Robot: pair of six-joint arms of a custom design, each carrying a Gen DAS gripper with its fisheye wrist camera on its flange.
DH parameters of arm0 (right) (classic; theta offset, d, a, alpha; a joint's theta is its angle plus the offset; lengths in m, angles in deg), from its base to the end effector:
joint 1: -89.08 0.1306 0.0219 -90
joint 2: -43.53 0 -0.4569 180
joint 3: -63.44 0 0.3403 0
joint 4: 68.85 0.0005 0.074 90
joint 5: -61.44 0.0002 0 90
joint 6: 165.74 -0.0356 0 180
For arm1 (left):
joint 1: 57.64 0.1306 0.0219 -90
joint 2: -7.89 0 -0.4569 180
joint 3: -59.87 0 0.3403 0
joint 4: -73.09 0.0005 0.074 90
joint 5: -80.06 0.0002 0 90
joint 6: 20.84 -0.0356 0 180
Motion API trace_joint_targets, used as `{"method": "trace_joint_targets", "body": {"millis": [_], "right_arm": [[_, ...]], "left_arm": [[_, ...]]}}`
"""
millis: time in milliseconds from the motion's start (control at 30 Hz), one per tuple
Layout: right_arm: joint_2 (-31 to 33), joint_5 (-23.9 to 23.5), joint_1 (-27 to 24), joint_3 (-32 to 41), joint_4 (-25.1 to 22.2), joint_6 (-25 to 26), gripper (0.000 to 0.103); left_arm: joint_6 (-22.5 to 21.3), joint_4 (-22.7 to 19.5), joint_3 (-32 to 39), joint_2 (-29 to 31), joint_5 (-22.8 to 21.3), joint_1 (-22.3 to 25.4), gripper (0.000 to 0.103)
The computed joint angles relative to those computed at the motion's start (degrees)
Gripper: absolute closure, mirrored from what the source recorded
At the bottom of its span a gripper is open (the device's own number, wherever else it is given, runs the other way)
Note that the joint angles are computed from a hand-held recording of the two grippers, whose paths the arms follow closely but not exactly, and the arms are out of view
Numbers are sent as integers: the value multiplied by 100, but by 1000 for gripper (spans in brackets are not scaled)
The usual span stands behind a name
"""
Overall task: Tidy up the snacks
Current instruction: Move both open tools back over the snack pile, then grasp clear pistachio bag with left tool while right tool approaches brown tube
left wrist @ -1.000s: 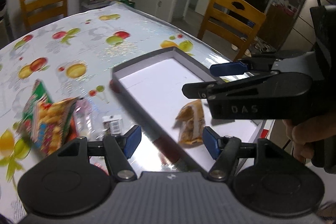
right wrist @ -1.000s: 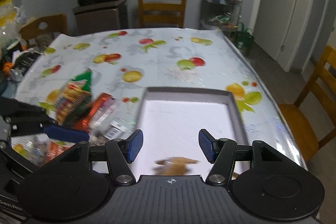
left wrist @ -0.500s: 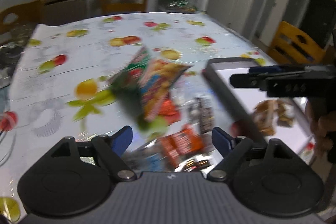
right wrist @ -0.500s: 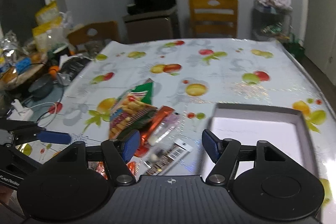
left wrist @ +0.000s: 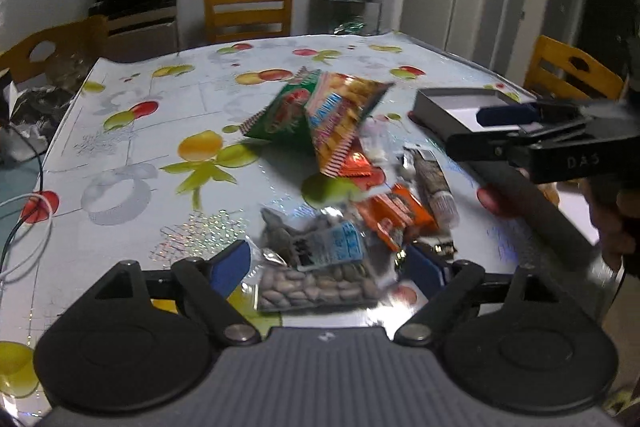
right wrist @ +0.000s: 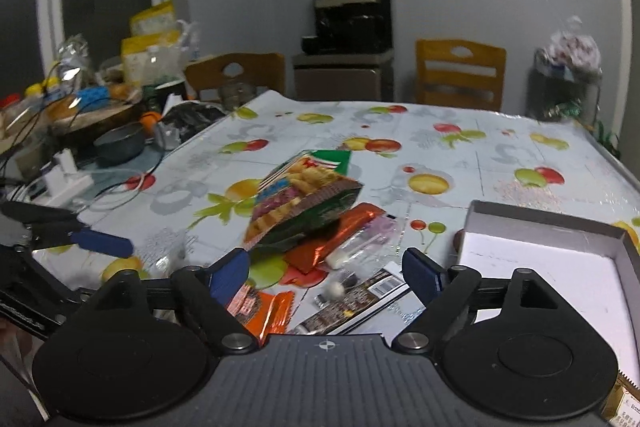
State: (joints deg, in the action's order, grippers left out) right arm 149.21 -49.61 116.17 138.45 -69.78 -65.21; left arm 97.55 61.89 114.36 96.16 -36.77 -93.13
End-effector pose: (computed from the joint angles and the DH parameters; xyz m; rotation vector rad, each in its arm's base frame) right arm 0.4656 0.2520 0.3406 -0.8921 1.9362 0.5605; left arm 0.3067 -0.1996 0.3232 -0.0824 2.2521 -0.0378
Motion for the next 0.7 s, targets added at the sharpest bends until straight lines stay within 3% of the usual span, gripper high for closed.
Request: {"method": "trace_joint_targets", "body": {"millis": [167, 267, 333, 433, 567, 700], "right_arm": [[-237, -249, -14, -522, 420, -96, 16], [-368, -74, 42, -765, 578, -54, 16], [-441, 123, 97, -867, 616, -26, 14], [-461, 321, 135, -931, 697, -16, 13], [-440, 511, 177, -779, 487, -271, 13], [-389, 558, 225, -552, 228, -148, 10]], "left_arm": [[26, 301, -160, 115, -485, -236, 17], [102, 370, -178, 163, -751, -312, 17], [402, 164, -78, 223, -860, -332, 17], [242, 371, -86, 285, -1072, -372, 17], [485, 339, -36, 351, -1228, -285, 17], [377, 246, 40, 433, -1215, -243, 17]]}}
